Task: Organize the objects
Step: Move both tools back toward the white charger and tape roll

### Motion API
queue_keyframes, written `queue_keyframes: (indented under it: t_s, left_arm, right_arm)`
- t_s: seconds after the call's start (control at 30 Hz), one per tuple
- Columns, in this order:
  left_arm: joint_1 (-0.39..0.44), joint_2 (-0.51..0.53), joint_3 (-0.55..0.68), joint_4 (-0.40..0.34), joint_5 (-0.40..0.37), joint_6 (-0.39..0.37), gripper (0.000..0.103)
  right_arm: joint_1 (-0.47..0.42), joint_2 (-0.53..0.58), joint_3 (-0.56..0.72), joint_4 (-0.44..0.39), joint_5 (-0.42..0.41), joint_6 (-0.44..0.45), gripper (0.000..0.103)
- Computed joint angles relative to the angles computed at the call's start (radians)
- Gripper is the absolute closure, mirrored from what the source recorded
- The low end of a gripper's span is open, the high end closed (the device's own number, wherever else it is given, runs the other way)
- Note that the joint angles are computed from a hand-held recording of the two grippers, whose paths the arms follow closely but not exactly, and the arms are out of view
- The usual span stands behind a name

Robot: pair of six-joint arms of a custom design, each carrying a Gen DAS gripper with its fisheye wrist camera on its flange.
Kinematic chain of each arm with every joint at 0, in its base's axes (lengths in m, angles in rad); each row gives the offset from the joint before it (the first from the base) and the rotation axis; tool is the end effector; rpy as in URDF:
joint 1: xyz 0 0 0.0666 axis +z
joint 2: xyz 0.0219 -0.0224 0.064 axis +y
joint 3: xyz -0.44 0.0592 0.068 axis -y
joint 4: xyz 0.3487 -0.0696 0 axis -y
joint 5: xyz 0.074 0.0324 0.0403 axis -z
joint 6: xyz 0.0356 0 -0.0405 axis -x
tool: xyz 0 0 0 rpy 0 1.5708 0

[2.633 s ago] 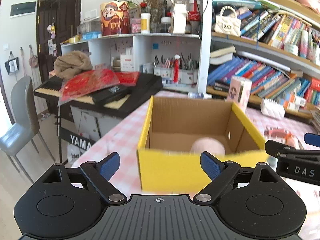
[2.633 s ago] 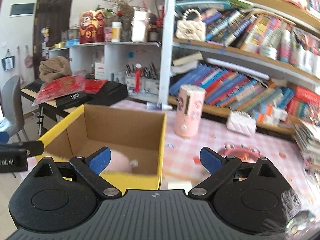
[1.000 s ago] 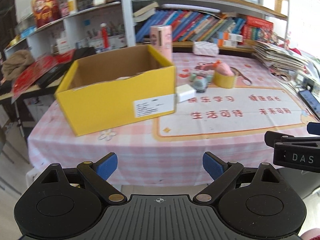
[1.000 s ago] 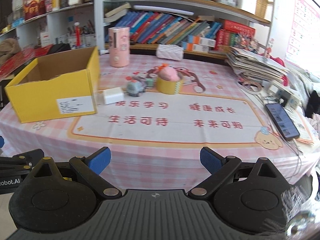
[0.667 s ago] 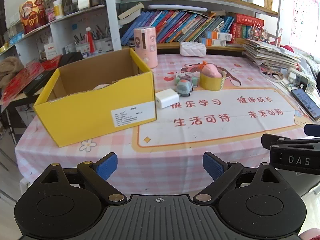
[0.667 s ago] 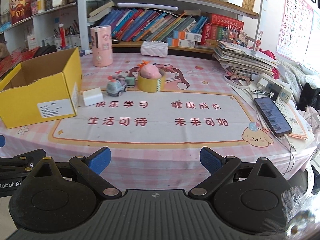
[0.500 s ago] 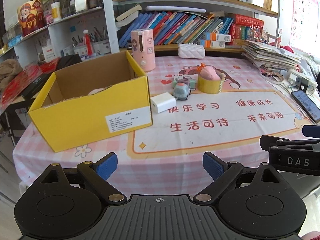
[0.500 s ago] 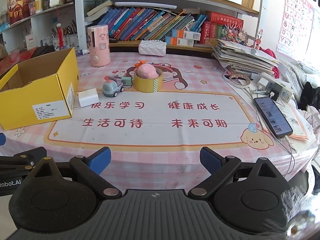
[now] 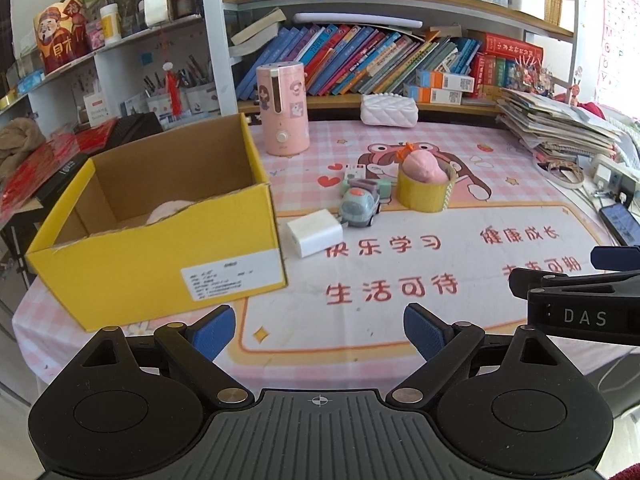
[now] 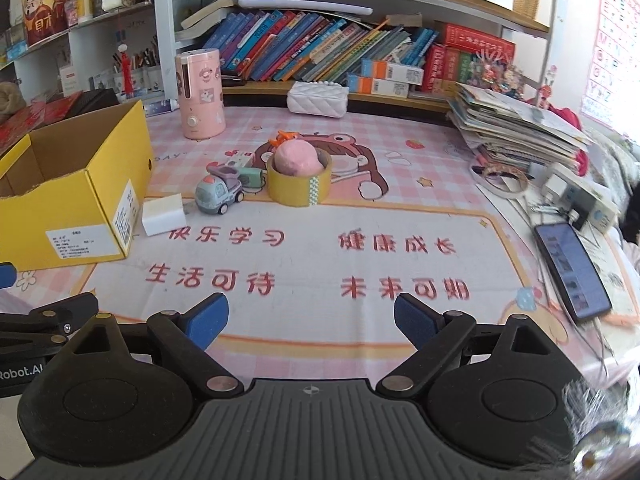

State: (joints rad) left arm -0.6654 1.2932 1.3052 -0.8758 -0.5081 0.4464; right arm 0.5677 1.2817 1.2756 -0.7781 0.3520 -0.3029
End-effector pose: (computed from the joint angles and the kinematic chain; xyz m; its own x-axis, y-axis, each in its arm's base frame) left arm 0.3121 -0.2235 0.4965 -0.6650 0.0425 -0.7456 0.0041 0.9986 0.0532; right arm 0.3325 0.1970 0.4936 -0.6575 -0.0872 -0.7484 -0.1077 0.9940 -0.0212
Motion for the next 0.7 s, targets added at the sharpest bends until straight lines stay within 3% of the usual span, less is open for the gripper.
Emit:
queue_keyframes:
  t_s: [0.23,0.5,0.7]
  left_arm:
    - [0.010,0.081,0.065,0.002,0.001,0.024,0.022]
    - [0.018,0.165,0.143,-0.032,-0.016,0.061,0.049]
    - [0.030,0.249,0.220,-0.062,-0.093,0.086,0.052]
  right_arm:
    - [-0.095,0.047,0.035,0.038,-0.107,0.097,0.014]
    - [-0.192,0.116,0.085,0.051,-0.257,0.175,0.034]
    - [-0.246,0.171,0.132,0.076,-0.336,0.221,0.035]
